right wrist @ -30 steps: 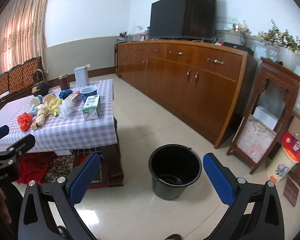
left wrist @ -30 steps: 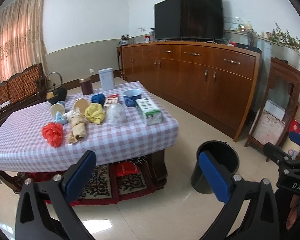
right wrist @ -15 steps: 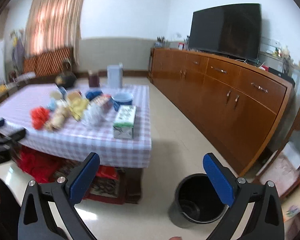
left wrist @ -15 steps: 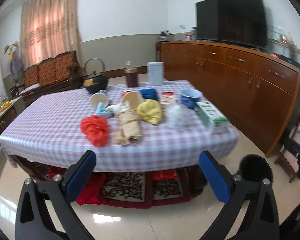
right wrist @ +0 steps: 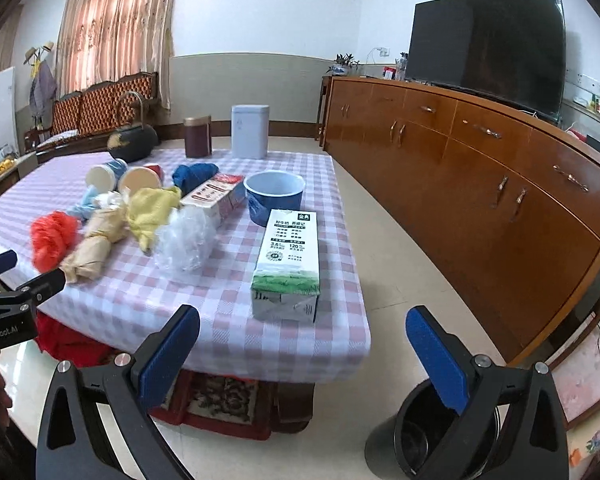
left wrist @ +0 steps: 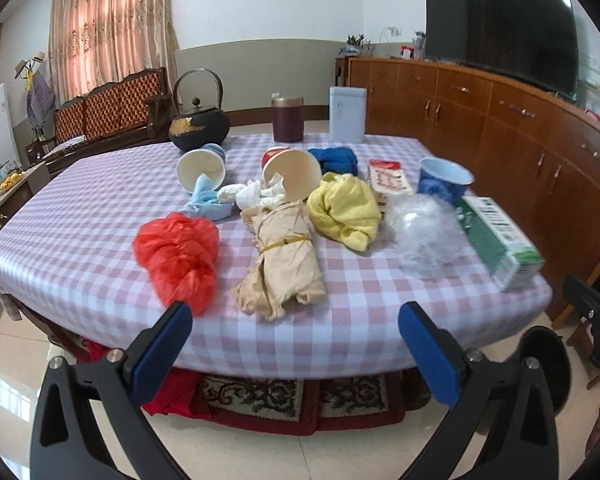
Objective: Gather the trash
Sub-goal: 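Grasp the beige paper bundle with the left tool while the right tool grasps the milk carton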
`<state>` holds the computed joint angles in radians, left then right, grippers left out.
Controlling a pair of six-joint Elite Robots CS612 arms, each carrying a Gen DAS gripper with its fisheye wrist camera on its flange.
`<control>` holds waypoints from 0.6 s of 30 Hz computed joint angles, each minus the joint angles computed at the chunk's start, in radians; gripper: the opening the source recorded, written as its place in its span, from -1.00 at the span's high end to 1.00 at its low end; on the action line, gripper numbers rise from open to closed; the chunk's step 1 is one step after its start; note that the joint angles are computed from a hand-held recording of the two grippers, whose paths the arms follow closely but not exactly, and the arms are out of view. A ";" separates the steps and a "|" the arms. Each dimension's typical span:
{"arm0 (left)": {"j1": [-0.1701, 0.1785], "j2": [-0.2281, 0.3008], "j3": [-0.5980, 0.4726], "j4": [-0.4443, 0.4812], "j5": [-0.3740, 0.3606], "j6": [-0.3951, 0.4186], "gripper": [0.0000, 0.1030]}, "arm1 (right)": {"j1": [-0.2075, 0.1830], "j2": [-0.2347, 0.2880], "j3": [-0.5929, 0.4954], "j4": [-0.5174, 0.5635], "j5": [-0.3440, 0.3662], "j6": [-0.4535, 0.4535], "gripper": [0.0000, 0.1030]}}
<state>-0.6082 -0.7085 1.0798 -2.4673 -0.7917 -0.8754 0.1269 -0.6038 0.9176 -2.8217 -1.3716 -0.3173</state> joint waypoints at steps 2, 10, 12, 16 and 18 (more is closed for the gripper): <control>0.008 0.017 -0.025 0.016 0.001 -0.002 -1.00 | 0.002 0.029 -0.049 0.035 -0.006 0.000 -0.99; 0.037 0.066 -0.094 0.070 -0.015 -0.047 -0.91 | 0.003 0.124 -0.218 0.164 0.015 0.024 -0.69; 0.041 0.071 -0.099 0.072 -0.023 -0.050 -0.82 | 0.004 0.143 -0.250 0.188 0.022 0.024 -0.59; 0.046 0.082 -0.109 0.057 -0.048 -0.036 -0.43 | 0.006 0.166 -0.290 0.228 0.037 0.028 -0.33; 0.051 0.084 -0.109 0.033 -0.075 -0.022 0.11 | 0.006 0.171 -0.302 0.241 0.043 0.030 -0.11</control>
<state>-0.5576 -0.6241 0.9711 -2.4346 -0.8667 -0.8975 0.1333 -0.4326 0.6161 -2.5808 -1.3290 -0.2872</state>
